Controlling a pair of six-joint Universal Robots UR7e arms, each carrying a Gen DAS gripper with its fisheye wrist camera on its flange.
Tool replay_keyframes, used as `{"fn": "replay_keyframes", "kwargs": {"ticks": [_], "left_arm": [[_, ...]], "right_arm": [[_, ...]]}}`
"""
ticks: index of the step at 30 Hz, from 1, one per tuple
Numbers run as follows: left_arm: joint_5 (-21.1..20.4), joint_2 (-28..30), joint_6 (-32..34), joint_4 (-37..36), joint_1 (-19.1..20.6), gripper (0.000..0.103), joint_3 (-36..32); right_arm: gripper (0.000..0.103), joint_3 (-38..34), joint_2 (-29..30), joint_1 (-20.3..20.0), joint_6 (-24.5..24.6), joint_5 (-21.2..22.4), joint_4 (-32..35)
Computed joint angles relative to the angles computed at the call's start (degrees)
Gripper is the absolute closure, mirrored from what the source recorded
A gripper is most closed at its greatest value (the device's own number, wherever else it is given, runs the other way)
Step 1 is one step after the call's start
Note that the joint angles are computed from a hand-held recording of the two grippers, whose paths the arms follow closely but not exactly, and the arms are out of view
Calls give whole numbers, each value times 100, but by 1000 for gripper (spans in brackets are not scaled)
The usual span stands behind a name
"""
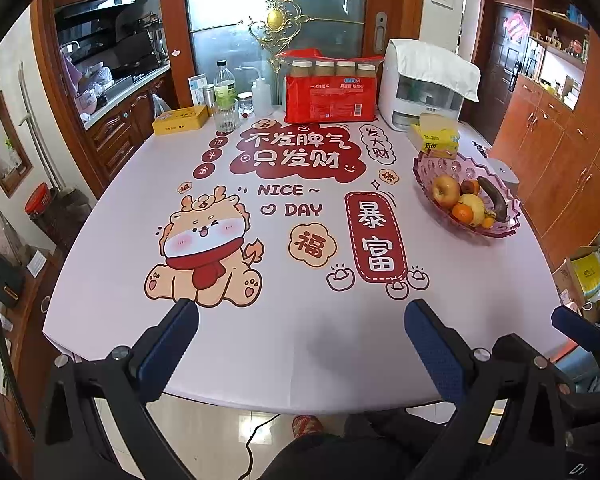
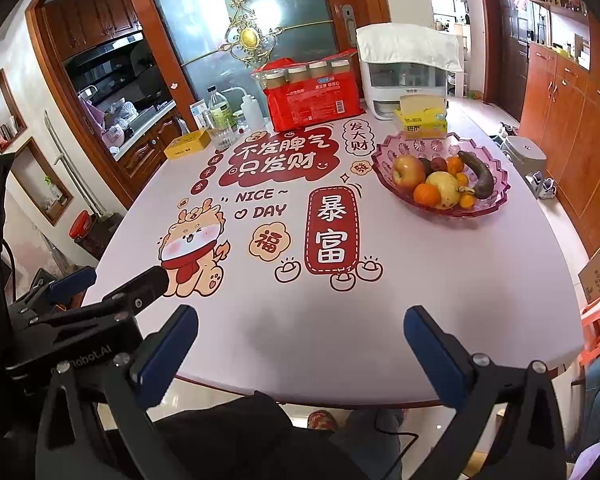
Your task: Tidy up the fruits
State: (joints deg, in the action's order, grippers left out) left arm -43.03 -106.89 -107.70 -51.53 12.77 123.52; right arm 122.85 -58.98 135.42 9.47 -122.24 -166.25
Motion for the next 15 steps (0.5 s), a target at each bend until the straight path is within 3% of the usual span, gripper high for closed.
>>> {"fn": "replay_keyframes", "kwargs": {"ticks": [15], "left_arm": [[-33, 47, 3, -54, 1, 1, -4]], "right_arm": [[0, 30, -34, -36, -7, 14, 2]]}}
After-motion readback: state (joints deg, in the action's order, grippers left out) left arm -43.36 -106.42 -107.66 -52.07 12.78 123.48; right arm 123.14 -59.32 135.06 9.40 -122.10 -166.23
